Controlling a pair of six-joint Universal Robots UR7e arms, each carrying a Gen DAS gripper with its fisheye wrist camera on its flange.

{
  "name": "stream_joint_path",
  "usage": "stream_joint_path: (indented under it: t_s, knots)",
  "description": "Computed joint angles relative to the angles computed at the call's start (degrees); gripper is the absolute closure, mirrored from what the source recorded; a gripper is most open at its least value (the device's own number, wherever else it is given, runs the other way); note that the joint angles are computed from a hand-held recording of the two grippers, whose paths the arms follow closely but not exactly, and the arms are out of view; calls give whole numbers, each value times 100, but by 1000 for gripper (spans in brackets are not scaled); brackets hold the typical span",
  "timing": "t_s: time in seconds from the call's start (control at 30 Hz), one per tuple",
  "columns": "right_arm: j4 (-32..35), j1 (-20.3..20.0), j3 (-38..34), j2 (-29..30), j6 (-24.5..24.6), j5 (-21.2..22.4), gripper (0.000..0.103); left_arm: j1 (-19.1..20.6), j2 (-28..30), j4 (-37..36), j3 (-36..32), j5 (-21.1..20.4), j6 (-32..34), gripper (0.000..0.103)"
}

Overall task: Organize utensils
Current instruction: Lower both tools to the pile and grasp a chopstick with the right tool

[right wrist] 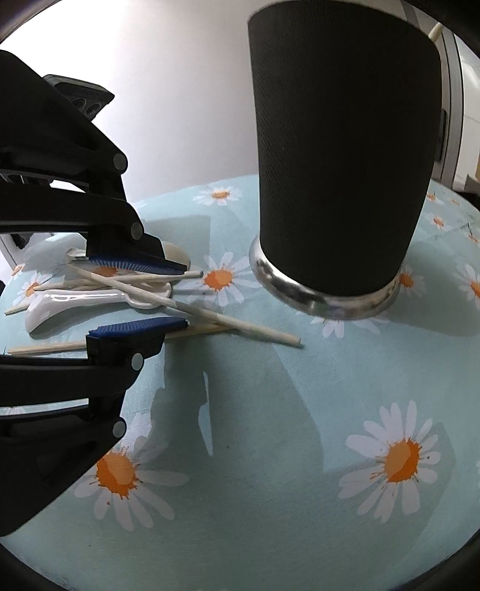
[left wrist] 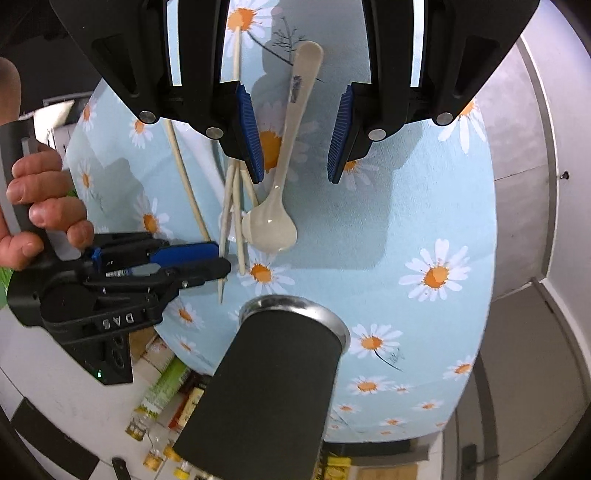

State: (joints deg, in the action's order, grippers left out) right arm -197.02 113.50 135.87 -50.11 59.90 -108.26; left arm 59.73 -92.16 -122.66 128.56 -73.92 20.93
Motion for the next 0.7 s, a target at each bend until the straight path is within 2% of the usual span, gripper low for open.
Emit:
stream_joint_path:
  t_s: [0.17,0.4,0.7]
  knots:
    - [444,85,-247,34,388,-202,80,144,289,386,-285,-138,319,69]
    - [1387,216,-652,38,763,-520,94,121,497,725,-465,-36,621,69]
    - [1627,294,-823,216,809,-613,97,17,717,1155,-687,54,539,69]
